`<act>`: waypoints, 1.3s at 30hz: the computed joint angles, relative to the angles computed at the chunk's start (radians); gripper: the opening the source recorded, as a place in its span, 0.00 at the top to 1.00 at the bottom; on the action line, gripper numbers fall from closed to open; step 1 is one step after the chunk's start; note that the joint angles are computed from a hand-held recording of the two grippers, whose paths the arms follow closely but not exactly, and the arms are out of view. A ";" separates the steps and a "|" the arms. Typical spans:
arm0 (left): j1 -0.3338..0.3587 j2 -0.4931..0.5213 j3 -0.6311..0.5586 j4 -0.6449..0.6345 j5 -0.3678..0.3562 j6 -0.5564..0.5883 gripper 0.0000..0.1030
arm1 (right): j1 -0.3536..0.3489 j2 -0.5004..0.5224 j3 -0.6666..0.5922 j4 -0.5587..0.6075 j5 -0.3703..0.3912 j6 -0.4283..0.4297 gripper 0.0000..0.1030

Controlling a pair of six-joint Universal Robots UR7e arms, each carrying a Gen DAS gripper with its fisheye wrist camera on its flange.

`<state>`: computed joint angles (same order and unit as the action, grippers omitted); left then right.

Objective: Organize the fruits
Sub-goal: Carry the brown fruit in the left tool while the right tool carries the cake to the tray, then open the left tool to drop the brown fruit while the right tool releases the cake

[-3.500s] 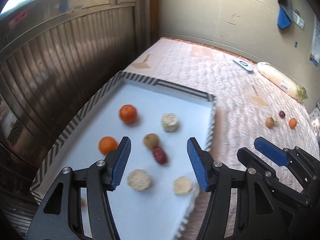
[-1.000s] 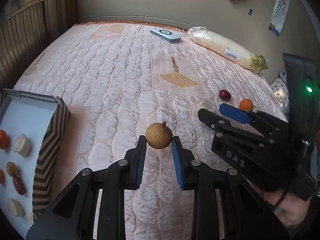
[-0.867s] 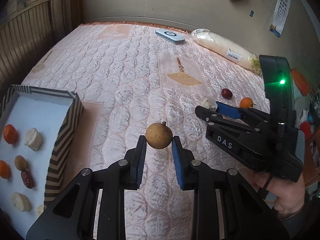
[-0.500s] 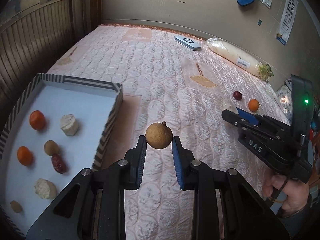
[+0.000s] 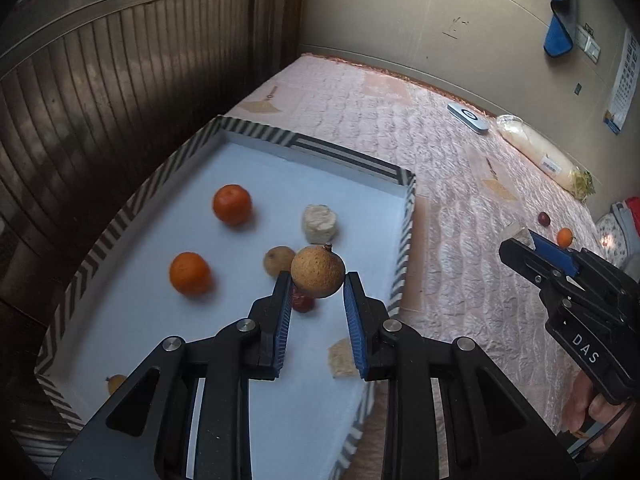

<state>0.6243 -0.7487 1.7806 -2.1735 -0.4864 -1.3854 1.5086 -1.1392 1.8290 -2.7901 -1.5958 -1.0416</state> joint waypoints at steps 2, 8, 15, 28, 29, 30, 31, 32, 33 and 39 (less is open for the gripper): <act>-0.005 -0.028 0.029 0.029 0.002 -0.045 0.75 | 0.012 0.001 0.015 -0.003 0.001 -0.002 0.76; -0.016 -0.085 0.087 0.129 0.007 -0.176 0.75 | 0.047 0.013 0.052 -0.012 -0.010 -0.018 0.76; -0.019 -0.135 0.123 0.272 0.003 -0.319 0.75 | 0.083 0.035 0.081 -0.027 -0.031 -0.038 0.76; 0.004 -0.163 0.148 0.314 -0.009 -0.367 0.75 | 0.123 0.116 0.065 -0.050 -0.101 -0.031 0.76; 0.005 -0.164 0.149 0.314 -0.010 -0.366 0.75 | 0.126 0.122 0.063 -0.052 -0.107 -0.033 0.76; 0.008 -0.161 0.147 0.312 -0.009 -0.365 0.75 | 0.128 0.127 0.061 -0.054 -0.112 -0.035 0.76; 0.010 -0.161 0.146 0.313 -0.009 -0.365 0.75 | 0.130 0.132 0.059 -0.053 -0.116 -0.037 0.76; 0.012 -0.159 0.144 0.310 -0.010 -0.361 0.75 | 0.131 0.136 0.057 -0.051 -0.119 -0.039 0.76; 0.015 -0.158 0.144 0.301 -0.012 -0.353 0.75 | 0.132 0.140 0.054 -0.050 -0.122 -0.040 0.76; 0.023 -0.150 0.125 0.323 -0.020 -0.348 0.75 | 0.137 0.170 0.034 -0.051 -0.150 -0.038 0.76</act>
